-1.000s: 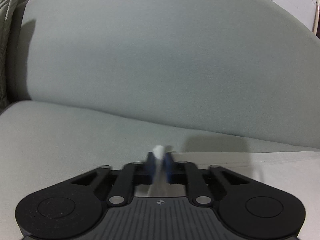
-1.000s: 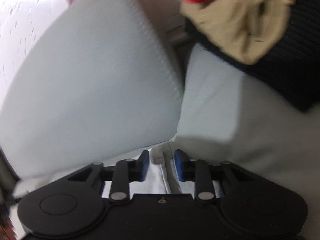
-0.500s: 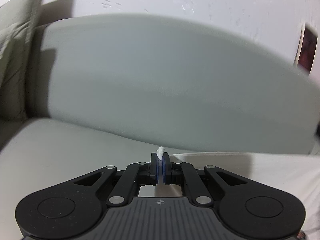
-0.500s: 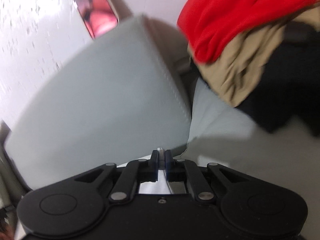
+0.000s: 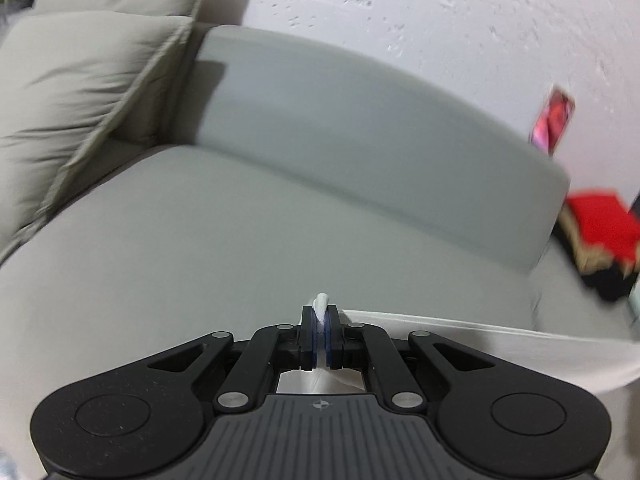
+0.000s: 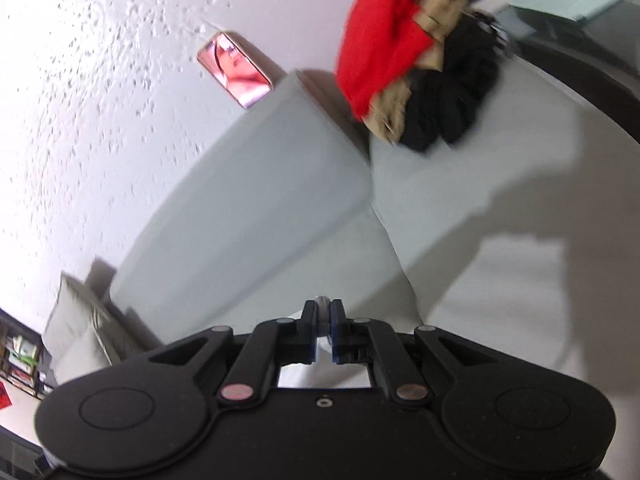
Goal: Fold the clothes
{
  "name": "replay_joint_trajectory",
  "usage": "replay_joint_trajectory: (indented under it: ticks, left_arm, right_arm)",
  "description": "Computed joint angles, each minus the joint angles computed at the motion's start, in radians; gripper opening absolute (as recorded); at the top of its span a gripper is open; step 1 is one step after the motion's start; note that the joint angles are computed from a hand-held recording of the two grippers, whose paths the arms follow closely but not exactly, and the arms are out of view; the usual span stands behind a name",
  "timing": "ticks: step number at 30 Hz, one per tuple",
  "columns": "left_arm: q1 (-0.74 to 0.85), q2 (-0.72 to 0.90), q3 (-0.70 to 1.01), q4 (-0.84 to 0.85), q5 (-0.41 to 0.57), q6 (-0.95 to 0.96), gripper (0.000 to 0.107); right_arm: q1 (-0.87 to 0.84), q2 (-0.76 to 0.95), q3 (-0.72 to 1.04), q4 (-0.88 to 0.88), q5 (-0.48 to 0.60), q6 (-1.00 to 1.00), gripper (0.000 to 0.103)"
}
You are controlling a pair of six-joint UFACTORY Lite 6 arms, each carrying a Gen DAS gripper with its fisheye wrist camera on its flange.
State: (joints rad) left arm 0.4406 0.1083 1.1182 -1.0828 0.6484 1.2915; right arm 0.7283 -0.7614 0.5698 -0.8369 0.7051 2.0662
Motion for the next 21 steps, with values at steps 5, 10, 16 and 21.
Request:
replay_joint_trajectory:
  ticks: [5,10,16,21]
  left_arm:
    - [0.027,-0.343,-0.460,-0.075,-0.178,0.232,0.004]
    - [-0.046,-0.430,-0.581,-0.063,-0.325,0.288,0.005]
    - [0.045,-0.551,-0.661,0.167,-0.326,0.260,0.026]
    - [0.419,-0.667,-0.701,0.021,0.139,0.538,0.027]
  right_arm:
    - [0.523,-0.068,-0.166,-0.039,0.350,0.469,0.006]
    - [0.809,0.048,-0.212,-0.029,0.505,0.782,0.006]
    - [0.885,0.089,-0.213,0.055,0.554,0.793,0.032]
    - [1.118,0.160,-0.166,0.067,0.689,0.913,0.042]
